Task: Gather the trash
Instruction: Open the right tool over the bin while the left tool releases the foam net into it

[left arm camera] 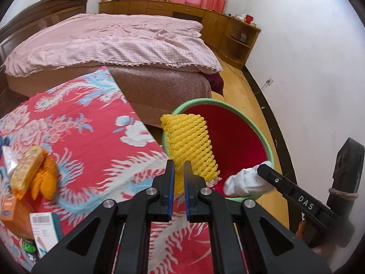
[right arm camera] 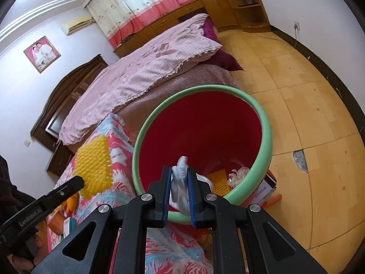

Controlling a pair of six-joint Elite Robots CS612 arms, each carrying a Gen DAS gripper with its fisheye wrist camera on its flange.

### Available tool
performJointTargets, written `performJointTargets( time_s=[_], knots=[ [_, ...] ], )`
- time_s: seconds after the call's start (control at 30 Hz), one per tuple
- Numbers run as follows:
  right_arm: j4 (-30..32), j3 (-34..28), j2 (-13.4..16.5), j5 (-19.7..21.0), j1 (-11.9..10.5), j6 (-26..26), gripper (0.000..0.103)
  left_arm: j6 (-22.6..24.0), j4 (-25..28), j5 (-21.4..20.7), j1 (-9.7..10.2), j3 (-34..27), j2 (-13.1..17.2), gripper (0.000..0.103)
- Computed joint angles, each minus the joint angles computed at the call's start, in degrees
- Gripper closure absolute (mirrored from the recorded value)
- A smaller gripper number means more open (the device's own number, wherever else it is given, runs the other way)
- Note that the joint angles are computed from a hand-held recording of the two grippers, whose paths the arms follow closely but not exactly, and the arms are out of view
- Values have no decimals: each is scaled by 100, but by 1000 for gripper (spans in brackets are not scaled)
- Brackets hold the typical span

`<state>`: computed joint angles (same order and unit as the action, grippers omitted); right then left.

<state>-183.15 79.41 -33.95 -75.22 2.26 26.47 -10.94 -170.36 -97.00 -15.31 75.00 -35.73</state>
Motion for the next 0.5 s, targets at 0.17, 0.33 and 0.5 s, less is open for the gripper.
performJointTargets(
  time_s=[0.17,0.33,0.5],
  knots=[
    [-162,57,-1,-33,-41,66,81,186,98,-27,-51,-162,94,97],
    [-279,131,-32,-26,-60,102,75,175,137,-101,-62,-217,125,72],
    [-341,176,-58,-7,-66,131,74,67,98,-116,-52,-184,105,67]
  ],
)
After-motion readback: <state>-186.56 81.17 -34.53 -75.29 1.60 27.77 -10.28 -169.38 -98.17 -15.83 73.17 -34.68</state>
